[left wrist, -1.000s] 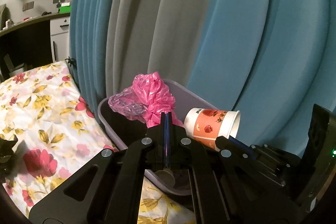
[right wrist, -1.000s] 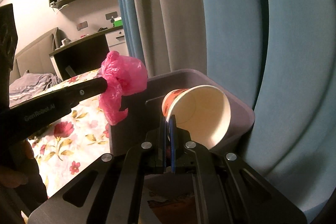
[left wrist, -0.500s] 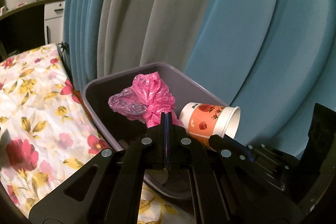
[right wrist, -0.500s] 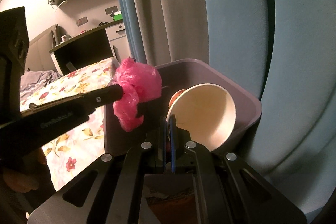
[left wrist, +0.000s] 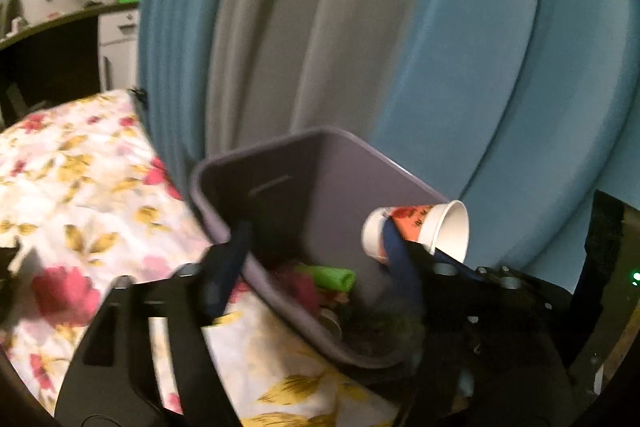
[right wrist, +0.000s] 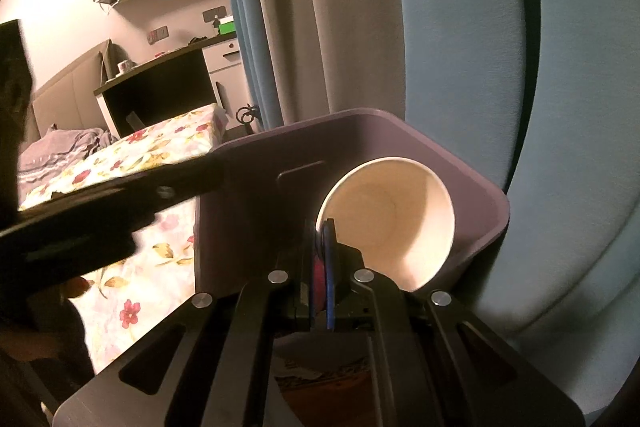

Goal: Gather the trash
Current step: 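Carry the pink bag and orange cup over the grey bin and open both tools, then move both tools back over the remaining trash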

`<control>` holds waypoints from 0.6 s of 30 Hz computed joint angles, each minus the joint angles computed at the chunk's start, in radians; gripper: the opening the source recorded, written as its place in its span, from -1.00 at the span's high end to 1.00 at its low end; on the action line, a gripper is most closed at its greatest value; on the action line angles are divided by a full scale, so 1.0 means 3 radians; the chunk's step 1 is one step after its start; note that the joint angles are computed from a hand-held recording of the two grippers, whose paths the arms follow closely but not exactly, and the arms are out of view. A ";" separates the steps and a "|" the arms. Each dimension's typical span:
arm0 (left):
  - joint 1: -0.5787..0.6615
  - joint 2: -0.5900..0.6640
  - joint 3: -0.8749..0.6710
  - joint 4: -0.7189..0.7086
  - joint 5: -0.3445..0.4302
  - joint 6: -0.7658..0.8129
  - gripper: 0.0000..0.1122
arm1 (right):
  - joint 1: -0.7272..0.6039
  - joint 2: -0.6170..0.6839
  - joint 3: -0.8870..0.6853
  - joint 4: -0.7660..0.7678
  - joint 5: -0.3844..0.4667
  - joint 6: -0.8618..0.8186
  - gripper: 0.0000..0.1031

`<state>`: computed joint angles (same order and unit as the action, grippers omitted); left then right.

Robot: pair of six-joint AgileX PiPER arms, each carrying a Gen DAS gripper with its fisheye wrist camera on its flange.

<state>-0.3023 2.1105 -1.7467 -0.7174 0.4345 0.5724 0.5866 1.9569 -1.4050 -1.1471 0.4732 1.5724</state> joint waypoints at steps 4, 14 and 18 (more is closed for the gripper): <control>0.0039 -0.0199 0.0311 -0.0158 -0.0220 0.0145 -0.61 | 0.0009 0.0081 -0.0114 0.0147 0.0023 -0.0170 0.90; 0.0243 -0.0834 0.1095 -0.0058 -0.0608 0.0174 -0.73 | 0.0092 0.0170 -0.0292 0.0365 0.0214 -0.0403 0.61; 0.0365 -0.1153 0.1419 0.0487 -0.0710 -0.0230 -0.73 | 0.0186 0.0009 -0.0094 0.0001 0.0280 0.0064 0.00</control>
<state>-0.1928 1.7646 -1.3210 -0.5712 0.2215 0.5036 0.6422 1.9596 -1.4333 -1.1468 0.5574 1.5916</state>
